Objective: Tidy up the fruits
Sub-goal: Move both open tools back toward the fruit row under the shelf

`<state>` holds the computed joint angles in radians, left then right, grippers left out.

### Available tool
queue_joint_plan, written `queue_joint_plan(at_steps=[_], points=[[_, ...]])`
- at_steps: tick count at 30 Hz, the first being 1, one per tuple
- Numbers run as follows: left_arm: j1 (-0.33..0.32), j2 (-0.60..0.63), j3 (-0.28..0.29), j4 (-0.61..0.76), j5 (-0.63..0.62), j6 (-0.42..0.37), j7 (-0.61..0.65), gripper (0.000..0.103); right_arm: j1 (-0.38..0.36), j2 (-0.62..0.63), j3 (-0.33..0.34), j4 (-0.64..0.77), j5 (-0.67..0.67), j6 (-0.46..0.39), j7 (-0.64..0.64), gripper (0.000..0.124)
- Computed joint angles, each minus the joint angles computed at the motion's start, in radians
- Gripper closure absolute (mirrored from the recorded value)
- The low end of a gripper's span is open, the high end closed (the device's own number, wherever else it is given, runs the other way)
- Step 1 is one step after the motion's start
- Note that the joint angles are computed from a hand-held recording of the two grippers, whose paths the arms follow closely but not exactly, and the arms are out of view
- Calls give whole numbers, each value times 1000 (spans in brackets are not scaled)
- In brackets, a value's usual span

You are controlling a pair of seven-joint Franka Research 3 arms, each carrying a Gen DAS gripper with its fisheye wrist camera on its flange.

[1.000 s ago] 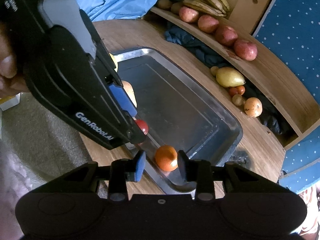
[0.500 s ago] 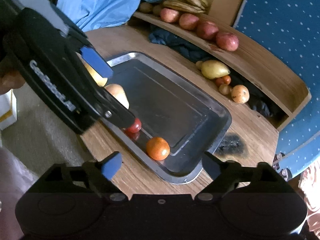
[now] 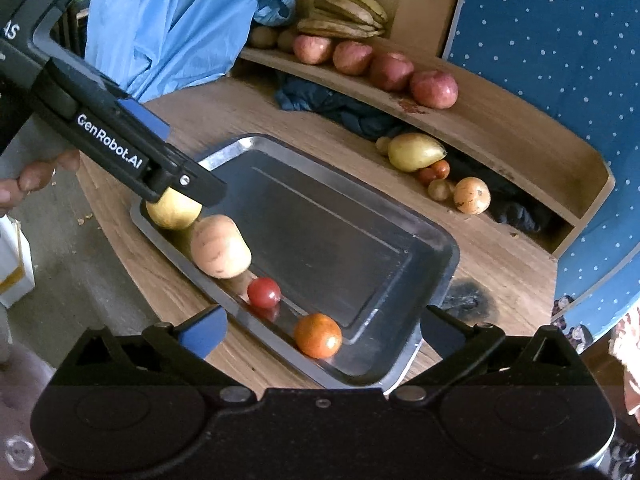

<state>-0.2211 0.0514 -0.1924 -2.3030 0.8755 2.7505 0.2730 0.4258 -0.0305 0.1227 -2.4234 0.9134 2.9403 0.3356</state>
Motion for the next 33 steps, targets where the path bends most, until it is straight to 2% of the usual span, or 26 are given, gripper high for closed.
queue_joint_plan(at_steps=[8, 12, 17, 21, 24, 28, 33], points=[[42, 0, 26, -13, -18, -13, 23, 0, 3, 65, 23, 68, -68, 10, 140, 21], [70, 27, 46, 3, -22, 26, 74, 0, 7, 113, 34, 110, -185, 38, 272, 21], [101, 77, 68, 44, -72, 80, 197, 0, 30, 166, 16, 148, -418, 78, 499, 21], [123, 120, 81, 81, -141, 122, 318, 0, 76, 208, -43, 186, -623, 91, 723, 21], [141, 154, 83, 111, -205, 152, 431, 0, 131, 239, -114, 214, -778, 104, 894, 21], [143, 197, 91, 160, -260, 154, 538, 0, 239, 277, -251, 256, -990, 109, 1121, 21], [149, 241, 85, 206, -349, 177, 641, 0, 245, 296, -280, 293, -1114, 85, 1245, 21]])
